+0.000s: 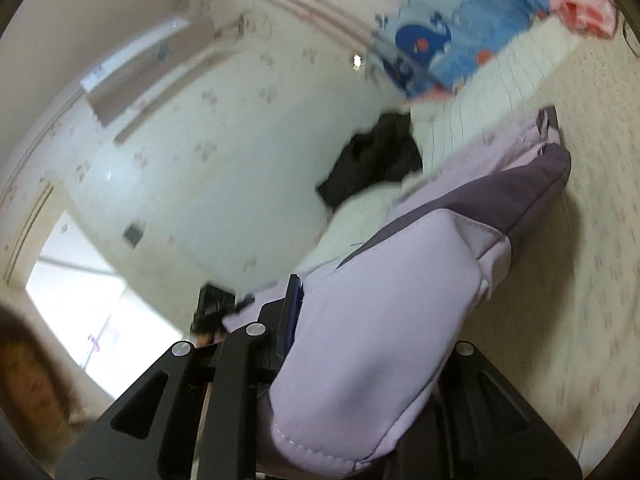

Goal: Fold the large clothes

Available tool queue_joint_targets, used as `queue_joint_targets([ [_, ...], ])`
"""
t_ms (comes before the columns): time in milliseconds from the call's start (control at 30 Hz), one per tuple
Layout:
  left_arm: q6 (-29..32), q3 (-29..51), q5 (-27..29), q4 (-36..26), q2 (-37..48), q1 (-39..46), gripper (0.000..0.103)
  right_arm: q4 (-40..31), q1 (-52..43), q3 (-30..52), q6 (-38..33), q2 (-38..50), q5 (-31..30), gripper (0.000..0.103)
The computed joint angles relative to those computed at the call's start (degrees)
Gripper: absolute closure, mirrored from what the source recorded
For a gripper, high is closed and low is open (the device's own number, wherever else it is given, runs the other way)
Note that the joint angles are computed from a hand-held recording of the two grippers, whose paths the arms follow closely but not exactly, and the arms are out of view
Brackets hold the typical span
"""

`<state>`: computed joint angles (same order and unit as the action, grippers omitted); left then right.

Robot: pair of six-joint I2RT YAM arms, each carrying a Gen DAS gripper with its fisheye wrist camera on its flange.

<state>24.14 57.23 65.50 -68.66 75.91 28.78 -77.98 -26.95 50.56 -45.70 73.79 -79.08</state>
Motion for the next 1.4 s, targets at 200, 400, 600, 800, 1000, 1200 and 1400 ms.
queue_joint_targets([
  [200, 27.8, -9.4, -13.6, -5.9, 19.5, 6.7, 0.053, -0.9, -12.9, -13.8, -22.7, 21.3, 19.4, 0.045],
  [400, 39.1, -4.9, -8.3, -8.9, 35.8, 18.2, 0.006, 6.7, -12.3, -13.4, -19.5, 32.8, 17.4, 0.013],
  [600, 28.6, -8.9, -6.7, 1.9, 33.3, 8.0, 0.009, 18.2, -5.9, -15.0, -10.4, 32.8, 12.2, 0.052],
  [800, 16.5, -16.6, -3.0, 10.3, 17.3, 7.6, 0.080, 18.3, -5.6, -20.2, -9.5, 19.8, 6.8, 0.084],
  [1000, 27.5, -13.3, -4.3, -0.2, 17.4, 8.2, 0.081, 15.4, -5.2, -19.5, -12.7, 21.0, 12.3, 0.057],
  [1200, 20.5, -16.1, -11.6, 11.2, 29.0, 9.3, 0.037, 24.5, -6.0, -22.7, -15.5, 35.7, 13.3, 0.061],
  [1400, 22.2, -17.9, -3.6, 4.6, 15.4, 14.5, 0.084, 1.7, -6.9, -21.3, -34.7, 24.1, 0.1, 0.085],
])
